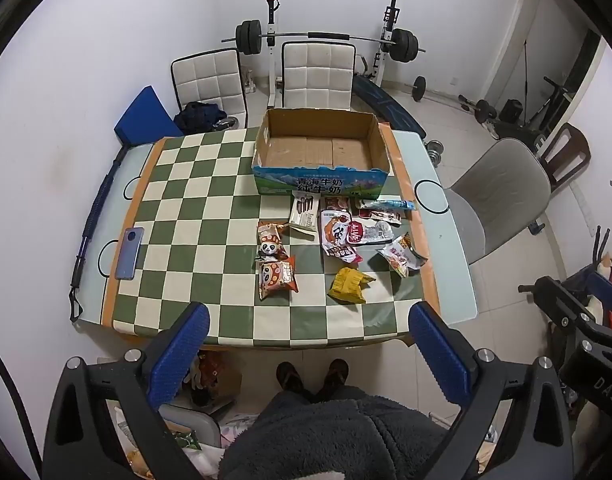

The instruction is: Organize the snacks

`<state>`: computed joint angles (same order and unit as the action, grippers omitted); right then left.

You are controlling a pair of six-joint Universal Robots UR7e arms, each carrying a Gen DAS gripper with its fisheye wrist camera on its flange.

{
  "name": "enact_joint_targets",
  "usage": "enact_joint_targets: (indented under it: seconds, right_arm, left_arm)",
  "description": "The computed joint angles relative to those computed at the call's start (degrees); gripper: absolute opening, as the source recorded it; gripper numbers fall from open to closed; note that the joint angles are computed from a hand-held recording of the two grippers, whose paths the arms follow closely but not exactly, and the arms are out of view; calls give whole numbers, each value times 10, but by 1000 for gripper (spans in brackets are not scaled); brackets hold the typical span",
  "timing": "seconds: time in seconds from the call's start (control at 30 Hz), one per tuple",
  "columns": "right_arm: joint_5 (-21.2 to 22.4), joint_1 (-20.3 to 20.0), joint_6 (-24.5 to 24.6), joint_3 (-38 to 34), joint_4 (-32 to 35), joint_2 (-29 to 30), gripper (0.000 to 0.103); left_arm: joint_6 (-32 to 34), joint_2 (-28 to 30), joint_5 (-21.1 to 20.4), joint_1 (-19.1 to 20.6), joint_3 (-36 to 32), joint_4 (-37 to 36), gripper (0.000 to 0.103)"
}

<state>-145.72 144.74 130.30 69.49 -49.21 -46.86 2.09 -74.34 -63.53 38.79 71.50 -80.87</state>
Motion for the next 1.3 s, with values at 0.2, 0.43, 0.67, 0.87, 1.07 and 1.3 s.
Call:
enact_joint_targets:
  seconds: [0.2, 0.43, 0.67, 0.87, 1.07, 1.3]
  right_arm:
    - [1, -2, 4, -5, 10, 2, 103]
    - [2, -2, 2, -4, 10, 1, 103]
    - [0, -3, 2, -3, 9, -1, 103]
    - [-1, -3, 5, -3, 12, -1, 103]
    - [-2, -3, 3, -2, 10, -2, 103]
    - [-3, -2, 4, -1, 10, -3, 103]
  left_arm:
    - [-2, 1, -1, 0, -2, 3, 102]
    - [0, 0, 0, 0, 0, -1, 102]
    - [0, 8, 2, -3, -16, 3, 102]
    - [-1, 9, 1, -5, -19, 4, 102]
    - [-1, 7, 2, -5, -16, 1, 102]
    - [-1, 3, 1, -6, -11, -2, 102]
